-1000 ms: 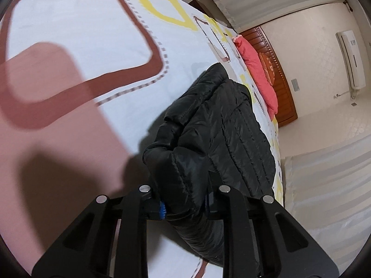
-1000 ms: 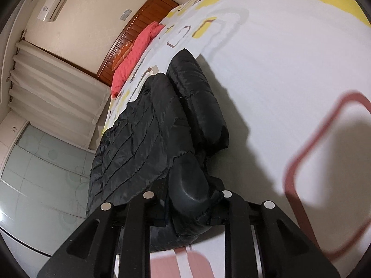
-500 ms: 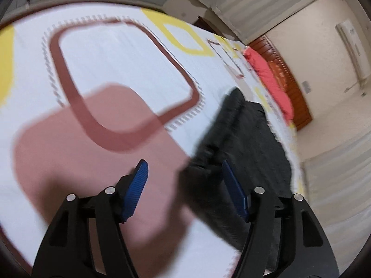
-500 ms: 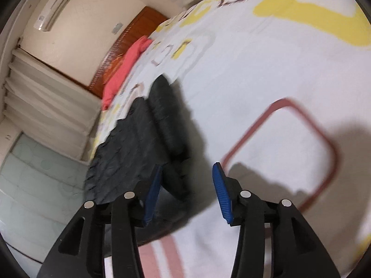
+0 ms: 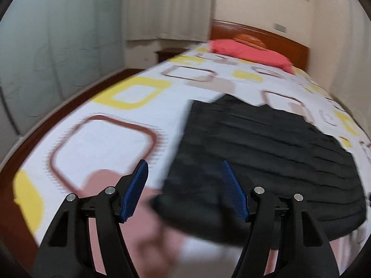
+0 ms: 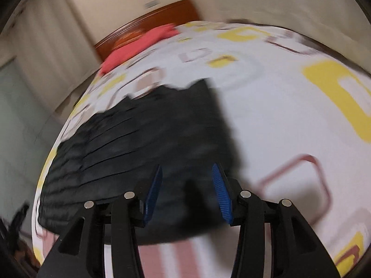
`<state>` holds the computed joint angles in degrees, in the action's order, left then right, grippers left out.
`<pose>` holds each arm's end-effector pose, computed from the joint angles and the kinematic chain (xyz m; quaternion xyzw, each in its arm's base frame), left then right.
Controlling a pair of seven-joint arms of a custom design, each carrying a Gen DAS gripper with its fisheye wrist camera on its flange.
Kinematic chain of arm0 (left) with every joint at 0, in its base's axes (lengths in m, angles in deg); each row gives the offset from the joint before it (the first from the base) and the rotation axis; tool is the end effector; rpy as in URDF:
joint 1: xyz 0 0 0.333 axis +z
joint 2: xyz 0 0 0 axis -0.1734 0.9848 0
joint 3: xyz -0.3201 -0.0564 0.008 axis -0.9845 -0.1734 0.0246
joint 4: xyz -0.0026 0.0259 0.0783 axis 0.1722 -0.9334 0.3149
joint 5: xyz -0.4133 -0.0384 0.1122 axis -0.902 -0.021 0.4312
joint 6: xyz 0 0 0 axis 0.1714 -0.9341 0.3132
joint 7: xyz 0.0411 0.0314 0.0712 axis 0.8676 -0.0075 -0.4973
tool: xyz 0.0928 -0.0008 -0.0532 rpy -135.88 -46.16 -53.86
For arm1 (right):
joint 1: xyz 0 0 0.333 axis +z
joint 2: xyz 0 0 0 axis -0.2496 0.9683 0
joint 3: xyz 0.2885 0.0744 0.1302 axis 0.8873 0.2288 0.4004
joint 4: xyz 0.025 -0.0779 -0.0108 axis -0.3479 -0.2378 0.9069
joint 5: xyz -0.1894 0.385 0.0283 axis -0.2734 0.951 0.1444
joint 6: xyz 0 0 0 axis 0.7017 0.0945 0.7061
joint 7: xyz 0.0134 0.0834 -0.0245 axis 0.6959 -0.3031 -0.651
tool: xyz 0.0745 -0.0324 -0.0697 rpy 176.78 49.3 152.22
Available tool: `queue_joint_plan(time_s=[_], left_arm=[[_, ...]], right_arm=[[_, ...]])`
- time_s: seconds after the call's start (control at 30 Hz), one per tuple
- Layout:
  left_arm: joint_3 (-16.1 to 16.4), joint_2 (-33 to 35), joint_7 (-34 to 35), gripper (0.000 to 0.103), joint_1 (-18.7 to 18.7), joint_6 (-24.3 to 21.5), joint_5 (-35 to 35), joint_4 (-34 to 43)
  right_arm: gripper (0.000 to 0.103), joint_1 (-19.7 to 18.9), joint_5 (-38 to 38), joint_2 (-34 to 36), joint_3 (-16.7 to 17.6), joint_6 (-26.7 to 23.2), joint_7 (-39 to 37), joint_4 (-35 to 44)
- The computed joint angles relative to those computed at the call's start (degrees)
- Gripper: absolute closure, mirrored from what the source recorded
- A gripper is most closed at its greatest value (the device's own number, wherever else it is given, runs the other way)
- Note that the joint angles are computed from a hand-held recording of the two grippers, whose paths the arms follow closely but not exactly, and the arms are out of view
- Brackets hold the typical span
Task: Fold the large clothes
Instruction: 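Move both tools to the folded edge of the jacket, then grasp the folded jacket edge with the right tool while the left tool grasps it too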
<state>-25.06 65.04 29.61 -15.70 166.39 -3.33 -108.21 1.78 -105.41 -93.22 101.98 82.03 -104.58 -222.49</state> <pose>0.4966 -0.1139 0.5968 -0.6089 0.6637 -0.3499 0.2575 0.3874 0.3008 0.5496 -0.3793 0.8332 -0.2336 0.3275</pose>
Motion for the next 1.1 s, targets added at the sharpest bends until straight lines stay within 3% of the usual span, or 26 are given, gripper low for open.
queue_joint_plan(time_s=[0.07, 0.17, 0.33, 0.4, 0.47, 0.57, 0.67, 0.73, 0.8, 0.87, 1.03, 1.1], left_arm=[[-0.4, 2.7, 0.4, 0.037, -2.2, -1.2, -1.5, 2.7], [-3.4, 6.7, -1.7, 0.037, -2.5, -2.4, 0.3, 6.5], [-9.2, 12.9, -12.4, 0.037, 0.4, -2.8, 14.3, 11.7], [-10.5, 15.2, -16.7, 0.039, 0.8, -5.9, 21.5, 13.8], [-9.4, 17.4, -16.4, 0.039, -0.7, -7.6, 22.3, 14.9], [-8.4, 17.7, -18.8, 0.04, -1.9, -5.8, 28.1, 13.9], [-6.9, 16.0, -16.8, 0.043, -3.3, -5.5, 24.7, 13.7], [-7.2, 15.7, -18.6, 0.043, -2.8, -3.9, 26.4, 14.0], [-7.9, 17.7, -20.4, 0.043, -2.3, -4.6, 30.4, 16.0], [-7.3, 21.4, -15.6, 0.043, -3.7, -9.2, 27.9, 19.3], [-6.0, 19.1, -16.3, 0.044, -4.0, -5.6, 27.9, 18.3], [-6.0, 21.1, -15.8, 0.042, -3.9, -7.9, 28.4, 19.6]], right_arm=[[0.057, 0.0, -1.0, 5.0, 0.1, 0.6, -2.8, 4.2], [0.058, 1.1, -2.8, 13.7, -1.0, 0.3, -7.0, 12.1], [0.058, 4.5, -6.1, 23.6, -3.1, -5.0, -11.5, 22.7], [0.058, 6.0, -5.0, 27.4, -4.3, -8.0, -14.9, 26.1], [0.057, 7.4, -4.2, 29.8, -5.7, -9.2, -17.2, 27.5], [0.057, 9.3, -3.0, 30.0, -7.7, -10.0, -18.5, 28.4], [0.057, 11.1, -5.6, 28.3, -9.6, -9.7, -15.6, 27.9], [0.057, 11.7, -8.0, 29.2, -10.2, -11.5, -13.9, 29.1], [0.057, 11.5, -4.6, 31.0, -11.0, -11.0, -16.3, 29.7], [0.055, 11.6, -3.3, 31.7, -11.7, -10.5, -17.9, 30.2], [0.056, 12.2, -6.2, 29.2, -12.1, -12.7, -15.7, 29.5], [0.056, 11.5, -4.7, 29.5, -12.3, -13.0, -16.0, 28.7]])
